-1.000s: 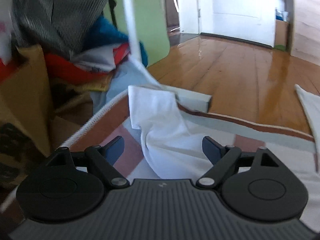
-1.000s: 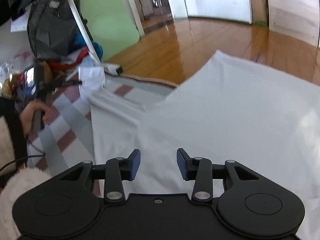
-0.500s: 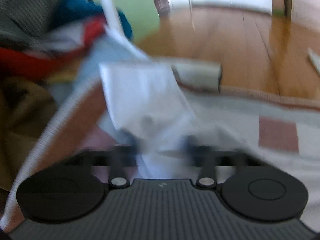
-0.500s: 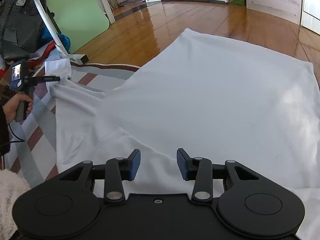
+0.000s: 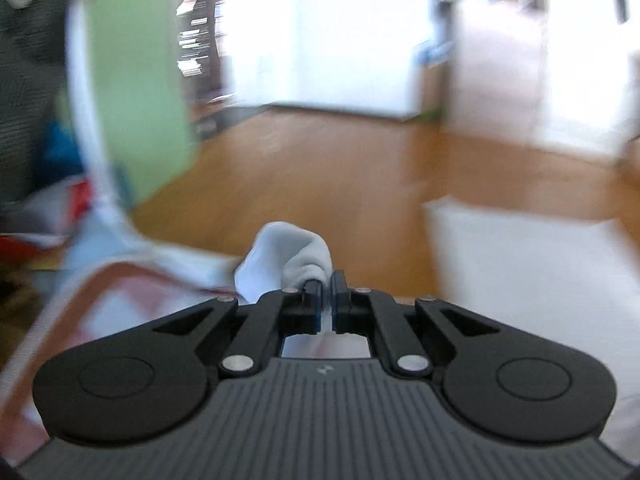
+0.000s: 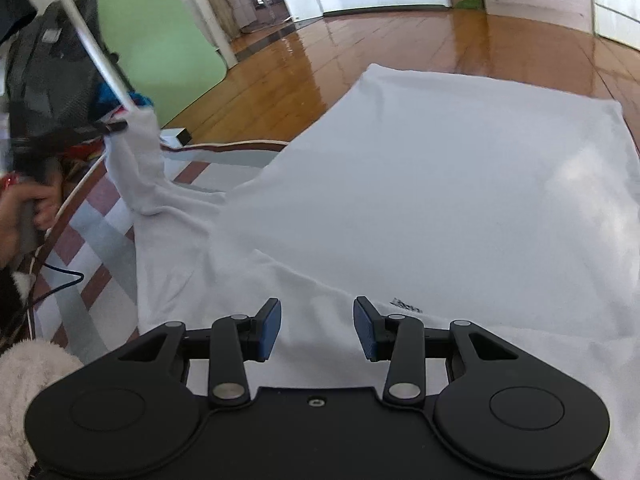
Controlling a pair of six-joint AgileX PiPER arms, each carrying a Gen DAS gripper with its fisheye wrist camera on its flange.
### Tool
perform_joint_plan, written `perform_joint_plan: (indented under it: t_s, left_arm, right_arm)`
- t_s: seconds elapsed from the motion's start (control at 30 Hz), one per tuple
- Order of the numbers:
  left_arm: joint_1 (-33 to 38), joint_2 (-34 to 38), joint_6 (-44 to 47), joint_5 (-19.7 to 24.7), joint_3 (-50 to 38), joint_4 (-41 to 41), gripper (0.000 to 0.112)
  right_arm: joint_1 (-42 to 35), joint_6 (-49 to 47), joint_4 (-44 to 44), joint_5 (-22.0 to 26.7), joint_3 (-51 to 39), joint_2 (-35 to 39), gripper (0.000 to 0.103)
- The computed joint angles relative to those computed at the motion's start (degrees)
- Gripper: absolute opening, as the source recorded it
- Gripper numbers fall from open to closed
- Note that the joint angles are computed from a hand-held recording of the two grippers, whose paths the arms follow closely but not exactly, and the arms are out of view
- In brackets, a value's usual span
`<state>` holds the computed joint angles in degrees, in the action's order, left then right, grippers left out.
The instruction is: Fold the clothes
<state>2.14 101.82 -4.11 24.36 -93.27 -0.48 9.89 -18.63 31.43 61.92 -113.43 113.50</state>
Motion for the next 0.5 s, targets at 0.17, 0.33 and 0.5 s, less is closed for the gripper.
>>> perform_joint_plan:
  t_s: [0.17, 0.33, 0.5]
  left_arm:
    - [-11.0, -5.5, 10.2, -0.2, 5.2, -21.5, 0.006]
    - [-20.3, -1.9, -1.3, 2.9, 7.4, -17.1, 0.055]
    - [-22.9, 7.4, -11.2, 23.5, -4.4, -0.9, 0.059]
  right_arm:
    - [-1.4, 2.6, 0.1, -0.8, 1.9, -0.1, 0.046]
    - [-2.1, 5.7, -3.8, -2.3, 1.9, 0.3, 0.046]
    - [-3.3, 6.2, -5.7, -2.8, 1.4, 0.3, 0.046]
